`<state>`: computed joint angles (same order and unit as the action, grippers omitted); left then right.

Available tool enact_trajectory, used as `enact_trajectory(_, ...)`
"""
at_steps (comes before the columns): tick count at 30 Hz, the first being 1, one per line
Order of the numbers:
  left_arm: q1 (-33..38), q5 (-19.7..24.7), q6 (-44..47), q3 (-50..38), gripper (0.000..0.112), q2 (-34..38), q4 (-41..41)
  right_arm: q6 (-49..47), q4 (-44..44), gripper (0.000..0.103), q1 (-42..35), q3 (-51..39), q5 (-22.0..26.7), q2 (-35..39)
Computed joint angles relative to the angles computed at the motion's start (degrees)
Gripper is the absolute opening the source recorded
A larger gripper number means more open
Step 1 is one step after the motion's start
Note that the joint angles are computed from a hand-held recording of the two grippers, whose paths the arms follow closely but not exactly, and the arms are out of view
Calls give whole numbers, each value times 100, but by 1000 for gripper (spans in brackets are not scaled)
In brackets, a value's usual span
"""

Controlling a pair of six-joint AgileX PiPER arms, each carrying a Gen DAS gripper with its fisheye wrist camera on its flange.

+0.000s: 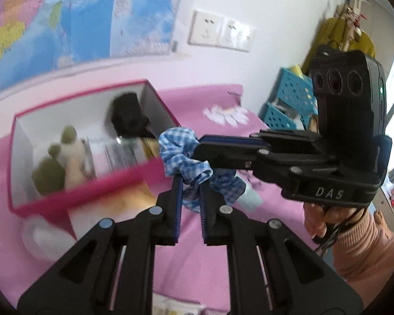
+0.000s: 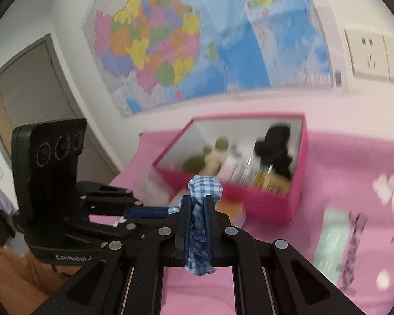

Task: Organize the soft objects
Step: 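Lift the scrunchie, carry it into the pink box and open the right tool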

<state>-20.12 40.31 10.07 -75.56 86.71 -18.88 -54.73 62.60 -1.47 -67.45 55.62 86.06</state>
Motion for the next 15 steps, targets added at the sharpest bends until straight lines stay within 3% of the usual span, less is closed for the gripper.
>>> enact_trajectory(5,99,207,-552,-979,13,726,511,205,76,8,109,-863,-281,782)
enact_trajectory(15,281,597,-1411,-2084,13,1864,1104,878,-262,9,295,-1905,-696,1885)
